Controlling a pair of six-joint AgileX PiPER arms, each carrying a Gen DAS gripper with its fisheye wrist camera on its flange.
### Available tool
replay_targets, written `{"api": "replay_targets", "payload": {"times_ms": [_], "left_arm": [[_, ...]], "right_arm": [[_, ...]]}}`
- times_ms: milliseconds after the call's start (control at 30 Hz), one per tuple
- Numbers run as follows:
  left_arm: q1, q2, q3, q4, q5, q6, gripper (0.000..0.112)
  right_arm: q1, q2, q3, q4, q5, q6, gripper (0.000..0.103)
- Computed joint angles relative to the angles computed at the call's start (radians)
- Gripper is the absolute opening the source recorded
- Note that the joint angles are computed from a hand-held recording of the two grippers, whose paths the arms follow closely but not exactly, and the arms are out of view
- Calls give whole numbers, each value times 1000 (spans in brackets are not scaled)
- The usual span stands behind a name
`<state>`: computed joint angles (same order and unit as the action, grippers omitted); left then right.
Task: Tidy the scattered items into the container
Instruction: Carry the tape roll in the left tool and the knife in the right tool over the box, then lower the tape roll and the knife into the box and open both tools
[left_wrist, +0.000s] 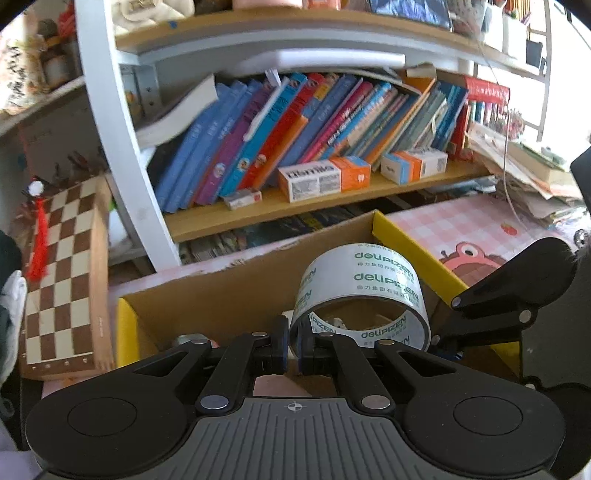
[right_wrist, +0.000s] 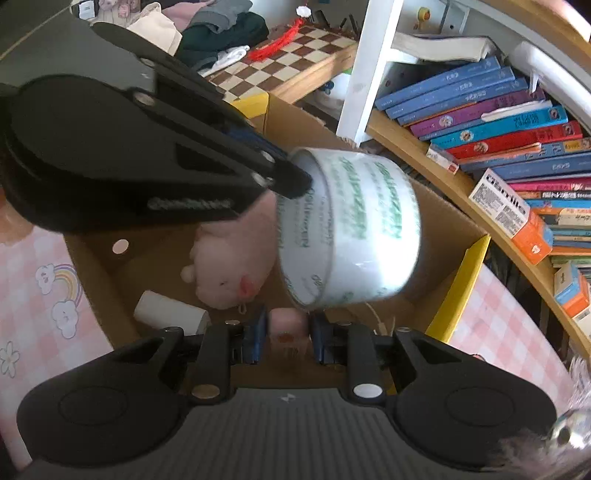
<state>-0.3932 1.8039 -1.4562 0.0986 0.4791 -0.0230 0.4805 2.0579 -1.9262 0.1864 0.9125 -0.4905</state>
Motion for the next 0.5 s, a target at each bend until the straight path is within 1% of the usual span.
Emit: {"api": "replay_targets", "payload": {"times_ms": [267,467,500], "left_arm": [[8,96,-117,-1,85,11,3],[14,120,-148,-17,100,9,4],[14,120,-148,-14,97,8,6]], "right_arm": [[-5,29,-27,20,28,13,24],[-4,38,-36,20,37,16,24],[-3,38,-36,18,37,18,24]]}}
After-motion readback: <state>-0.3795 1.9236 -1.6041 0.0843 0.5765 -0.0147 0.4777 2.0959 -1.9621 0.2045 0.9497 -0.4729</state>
